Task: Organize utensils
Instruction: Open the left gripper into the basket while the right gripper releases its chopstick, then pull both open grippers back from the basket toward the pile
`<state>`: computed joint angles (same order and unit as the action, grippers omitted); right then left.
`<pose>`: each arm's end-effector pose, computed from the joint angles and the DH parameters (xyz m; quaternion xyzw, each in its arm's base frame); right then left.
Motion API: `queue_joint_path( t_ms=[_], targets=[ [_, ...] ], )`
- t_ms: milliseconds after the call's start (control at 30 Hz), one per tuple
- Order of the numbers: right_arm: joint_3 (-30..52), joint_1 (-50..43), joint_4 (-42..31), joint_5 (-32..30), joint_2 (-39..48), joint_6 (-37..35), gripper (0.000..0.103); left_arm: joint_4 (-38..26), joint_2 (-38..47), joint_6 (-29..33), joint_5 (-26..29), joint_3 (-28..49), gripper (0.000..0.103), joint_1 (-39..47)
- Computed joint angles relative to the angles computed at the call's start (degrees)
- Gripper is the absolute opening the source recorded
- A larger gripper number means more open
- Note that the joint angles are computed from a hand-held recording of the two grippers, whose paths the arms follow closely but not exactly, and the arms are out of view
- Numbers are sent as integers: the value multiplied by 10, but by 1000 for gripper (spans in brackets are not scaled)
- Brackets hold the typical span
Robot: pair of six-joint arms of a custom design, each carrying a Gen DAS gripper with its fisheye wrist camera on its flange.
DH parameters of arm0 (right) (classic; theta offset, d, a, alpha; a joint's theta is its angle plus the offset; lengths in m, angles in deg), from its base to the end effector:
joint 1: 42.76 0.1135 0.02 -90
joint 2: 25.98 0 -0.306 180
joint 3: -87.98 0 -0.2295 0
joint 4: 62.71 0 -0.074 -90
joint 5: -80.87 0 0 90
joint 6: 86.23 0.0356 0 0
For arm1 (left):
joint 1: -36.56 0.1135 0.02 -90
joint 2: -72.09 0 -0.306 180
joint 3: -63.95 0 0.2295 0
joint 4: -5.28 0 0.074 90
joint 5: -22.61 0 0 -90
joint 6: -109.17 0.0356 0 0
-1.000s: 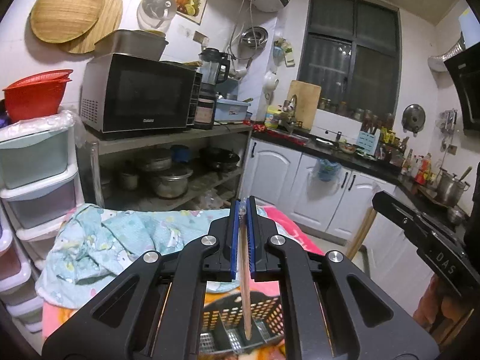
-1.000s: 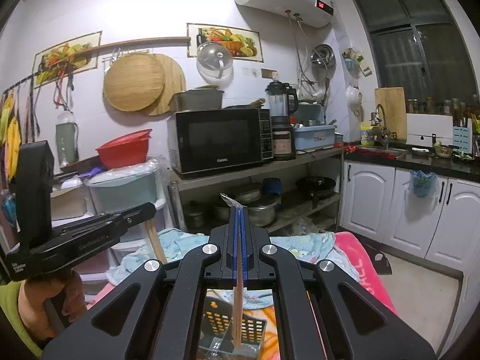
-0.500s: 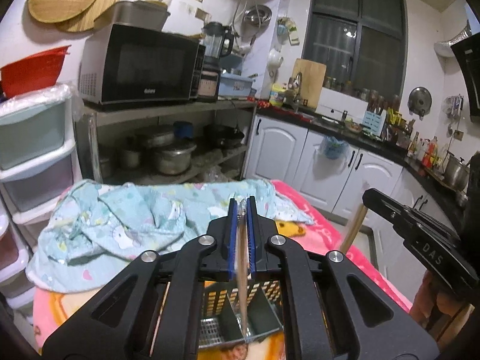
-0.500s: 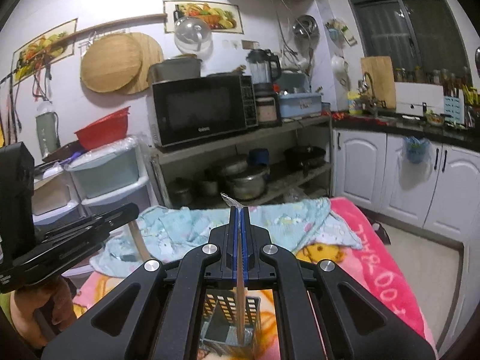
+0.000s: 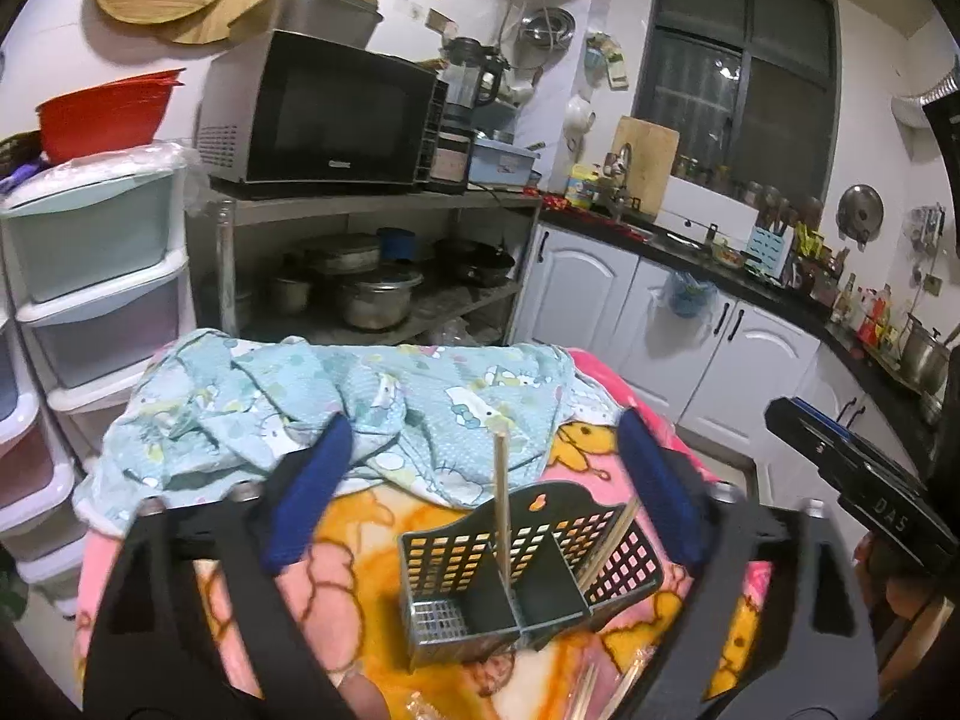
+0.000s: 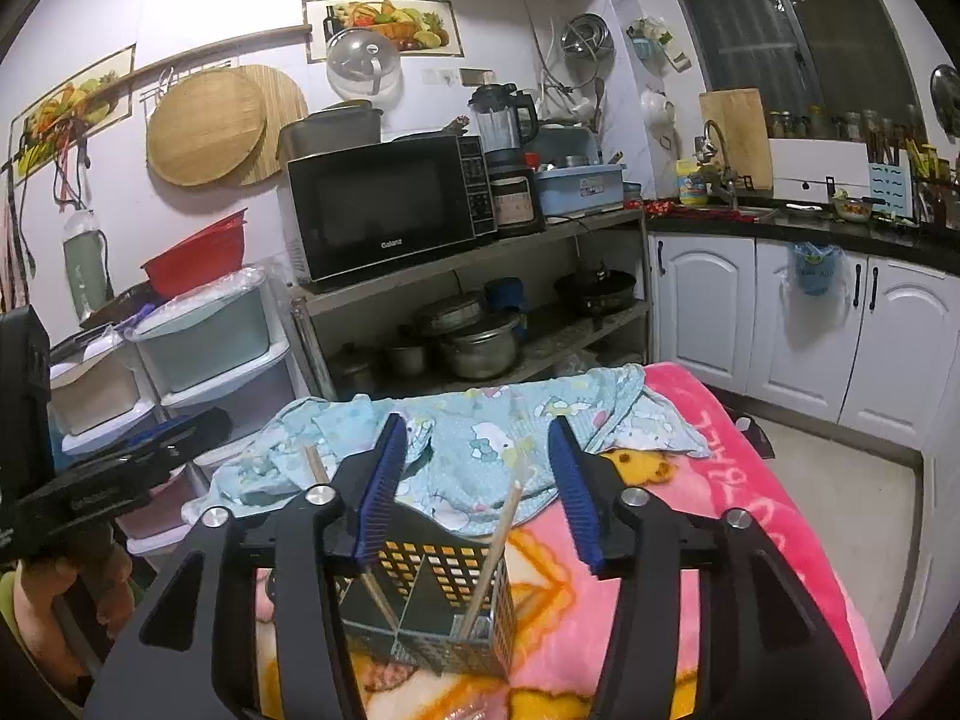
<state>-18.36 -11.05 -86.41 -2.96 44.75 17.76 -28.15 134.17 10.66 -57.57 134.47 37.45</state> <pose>0.2151 0.1284 0.3753 -0.0964 0.8167 0.1795 0.5399 0.2027 -0.0029 0.3715 -0.0230 0.8412 -0.1076 0.5294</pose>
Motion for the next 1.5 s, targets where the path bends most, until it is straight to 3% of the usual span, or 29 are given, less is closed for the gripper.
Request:
queue_joint_path(
  t_ms=[67, 300, 967, 1500],
  targets=[
    [-4, 3, -8, 4, -11, -6, 55, -7, -13, 3, 2, -3, 93, 8],
    [-22, 18, -33, 21, -49, -9, 63, -43, -47, 7, 25, -4, 93, 43],
    [-66, 56, -122, 68, -155, -15, 70, -113, -165, 13, 46, -64, 93, 61],
    [-91, 138, -164, 142, -193, 15, 74, -171, -238, 43, 80, -99, 93, 101]
  ],
)
